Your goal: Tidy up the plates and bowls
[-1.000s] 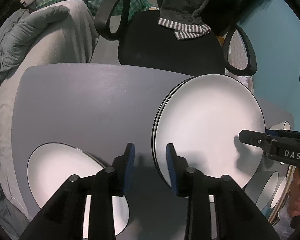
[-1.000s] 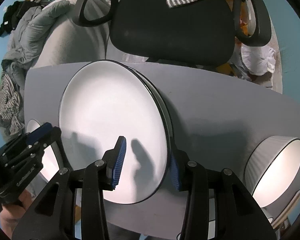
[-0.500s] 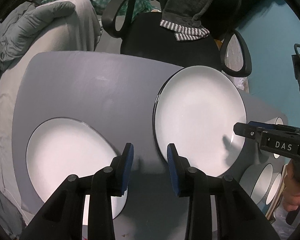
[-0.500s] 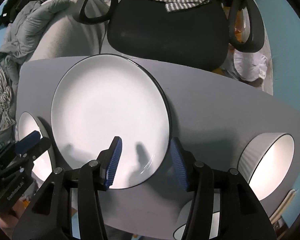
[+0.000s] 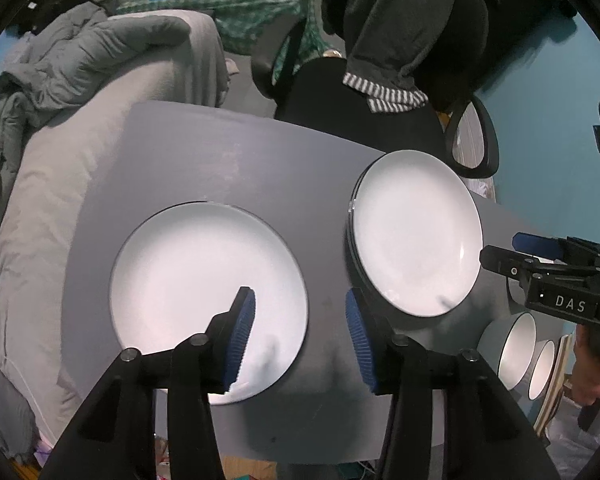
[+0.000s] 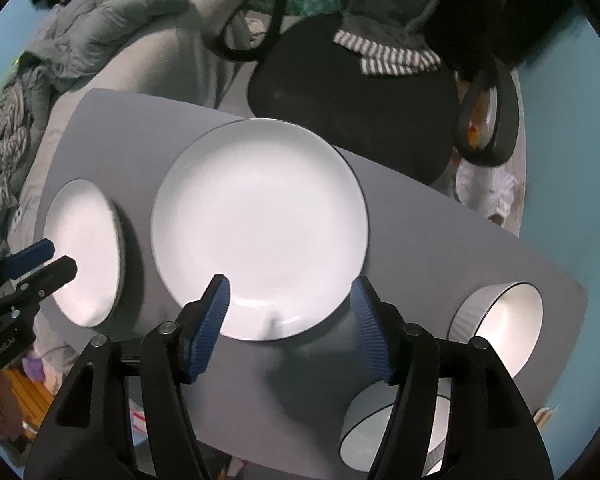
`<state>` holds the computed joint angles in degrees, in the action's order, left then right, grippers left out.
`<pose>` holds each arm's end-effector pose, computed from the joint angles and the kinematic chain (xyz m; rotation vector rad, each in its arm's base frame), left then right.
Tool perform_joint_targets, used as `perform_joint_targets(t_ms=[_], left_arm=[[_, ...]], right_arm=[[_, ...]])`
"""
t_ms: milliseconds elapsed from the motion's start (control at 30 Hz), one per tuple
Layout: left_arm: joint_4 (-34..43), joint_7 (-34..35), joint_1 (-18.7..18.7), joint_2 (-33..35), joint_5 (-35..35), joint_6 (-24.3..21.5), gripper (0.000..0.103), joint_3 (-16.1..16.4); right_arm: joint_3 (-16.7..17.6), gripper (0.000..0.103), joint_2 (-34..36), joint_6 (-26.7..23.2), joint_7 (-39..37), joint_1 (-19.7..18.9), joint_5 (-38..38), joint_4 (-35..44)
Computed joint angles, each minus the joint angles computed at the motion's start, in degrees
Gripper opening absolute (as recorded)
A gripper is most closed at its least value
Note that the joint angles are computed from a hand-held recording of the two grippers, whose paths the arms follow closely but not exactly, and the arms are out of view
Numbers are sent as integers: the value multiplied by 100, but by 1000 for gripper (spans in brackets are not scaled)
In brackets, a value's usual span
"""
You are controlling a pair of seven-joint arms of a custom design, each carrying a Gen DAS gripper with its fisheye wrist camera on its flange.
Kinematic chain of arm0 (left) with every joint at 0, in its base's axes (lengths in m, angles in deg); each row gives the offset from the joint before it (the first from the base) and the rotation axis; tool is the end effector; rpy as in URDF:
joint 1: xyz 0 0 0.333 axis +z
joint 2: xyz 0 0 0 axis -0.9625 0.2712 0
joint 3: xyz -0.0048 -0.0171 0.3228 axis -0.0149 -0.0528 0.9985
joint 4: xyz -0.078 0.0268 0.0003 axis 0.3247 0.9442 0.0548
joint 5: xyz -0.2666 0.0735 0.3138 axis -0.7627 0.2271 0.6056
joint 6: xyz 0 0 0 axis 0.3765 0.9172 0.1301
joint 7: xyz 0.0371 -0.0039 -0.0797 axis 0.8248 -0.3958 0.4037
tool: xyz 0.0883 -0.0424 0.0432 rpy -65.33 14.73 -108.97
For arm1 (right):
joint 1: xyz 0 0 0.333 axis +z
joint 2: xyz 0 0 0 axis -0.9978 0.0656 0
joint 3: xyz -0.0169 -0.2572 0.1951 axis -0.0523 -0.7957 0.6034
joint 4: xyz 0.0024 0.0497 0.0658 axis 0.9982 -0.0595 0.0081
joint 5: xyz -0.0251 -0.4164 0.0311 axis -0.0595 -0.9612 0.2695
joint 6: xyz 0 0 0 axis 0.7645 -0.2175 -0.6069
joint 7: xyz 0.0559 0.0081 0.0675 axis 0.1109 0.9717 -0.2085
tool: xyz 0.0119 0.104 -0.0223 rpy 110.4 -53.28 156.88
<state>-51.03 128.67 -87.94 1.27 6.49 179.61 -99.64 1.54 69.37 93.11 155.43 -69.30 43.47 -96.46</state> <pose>0.5402 -0.2709 0.5751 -2.4360 1.8221 -0.4116 0.6438 0.2253 0.5952 -2.5573 1.5822 -0.0128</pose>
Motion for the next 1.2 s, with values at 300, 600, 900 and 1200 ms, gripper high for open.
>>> perform_joint_targets(t_ms=[300, 600, 900, 1200], left_arm=[[-789, -417, 22, -901, 220, 110, 59, 23], [-1639, -917, 51, -1703, 490, 187, 68, 53], [-2460, -1152, 92, -2331, 210, 407, 68, 209], [-2948, -1160, 174, -2496, 5, 534, 68, 407]], right_arm=[[144, 67, -285, 81, -331, 105, 190, -286], [245, 73, -276, 130, -694, 310, 167, -234], [306, 73, -14, -8, -871, 518, 161, 63], [336, 73, 576, -216, -935, 735, 224, 686]])
